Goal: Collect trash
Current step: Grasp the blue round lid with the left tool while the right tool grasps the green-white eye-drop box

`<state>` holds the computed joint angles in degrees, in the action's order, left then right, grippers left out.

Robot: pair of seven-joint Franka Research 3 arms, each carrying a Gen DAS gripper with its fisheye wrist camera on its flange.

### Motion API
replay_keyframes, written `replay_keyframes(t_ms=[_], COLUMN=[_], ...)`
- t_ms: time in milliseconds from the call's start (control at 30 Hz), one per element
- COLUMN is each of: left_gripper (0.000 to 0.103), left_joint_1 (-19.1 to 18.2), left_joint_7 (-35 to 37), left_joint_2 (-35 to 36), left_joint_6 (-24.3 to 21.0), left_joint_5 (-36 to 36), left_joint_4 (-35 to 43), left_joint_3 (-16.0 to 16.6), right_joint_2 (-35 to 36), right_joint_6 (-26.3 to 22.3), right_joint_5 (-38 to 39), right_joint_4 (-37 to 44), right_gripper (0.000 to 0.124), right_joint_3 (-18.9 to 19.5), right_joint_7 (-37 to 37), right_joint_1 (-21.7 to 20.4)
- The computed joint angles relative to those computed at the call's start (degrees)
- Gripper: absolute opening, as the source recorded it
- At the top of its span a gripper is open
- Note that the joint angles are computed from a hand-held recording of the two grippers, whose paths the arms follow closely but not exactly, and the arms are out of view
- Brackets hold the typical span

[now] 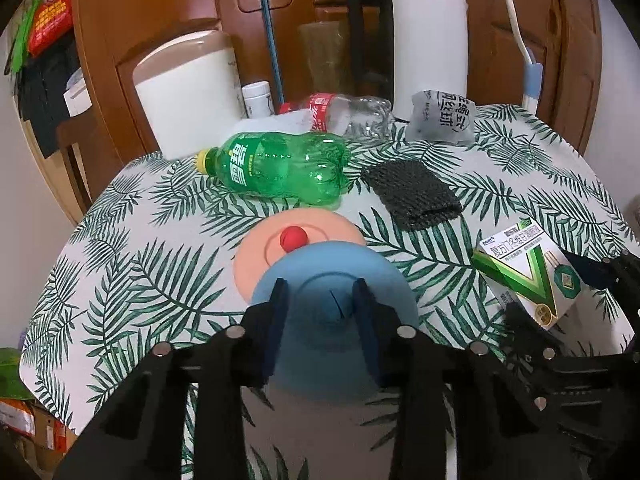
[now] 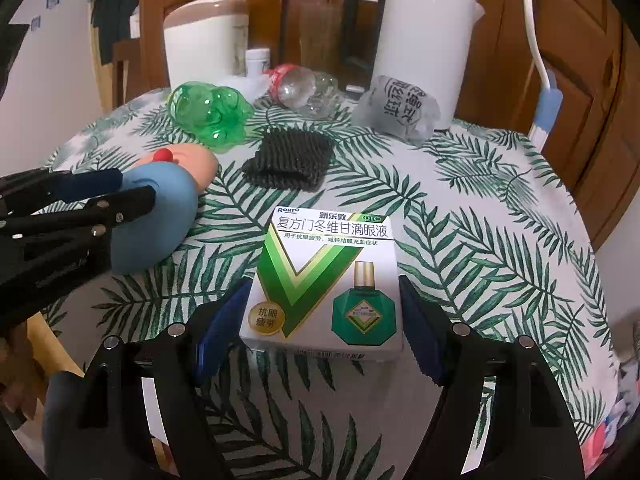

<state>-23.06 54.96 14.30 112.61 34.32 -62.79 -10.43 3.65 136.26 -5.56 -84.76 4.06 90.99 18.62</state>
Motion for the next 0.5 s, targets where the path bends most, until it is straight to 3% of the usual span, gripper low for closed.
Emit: replay_keyframes(t_ms=[233, 300, 500], left_gripper=[0.029, 0.018, 0.018], left_joint_1=[-0.87, -0.38, 0.10], left_joint_7=[0.96, 1.69, 0.98], left_joint_2=[0.37, 0.31, -0.72], left_joint_6=[-0.36, 0.55, 2.26], left_joint_5=[2.21, 0.44, -0.29], left_joint_4=[0.12, -0.14, -1.88], left_joint_3=[0.03, -0.22, -0.14], right_joint_2=[0.39, 0.50, 0.35], right_joint_6=[-0.12, -0.10, 0.44], right_joint_5=[-0.35, -0.28, 0.62], right_joint_4=[0.44, 0.61, 0.31], right_gripper=[0.074, 0.074, 0.073], right_joint_3=[0.01, -0.01, -0.08], right_joint_7=[0.07, -0.02, -0.85], right_joint_1=[0.12, 0.16, 0.05])
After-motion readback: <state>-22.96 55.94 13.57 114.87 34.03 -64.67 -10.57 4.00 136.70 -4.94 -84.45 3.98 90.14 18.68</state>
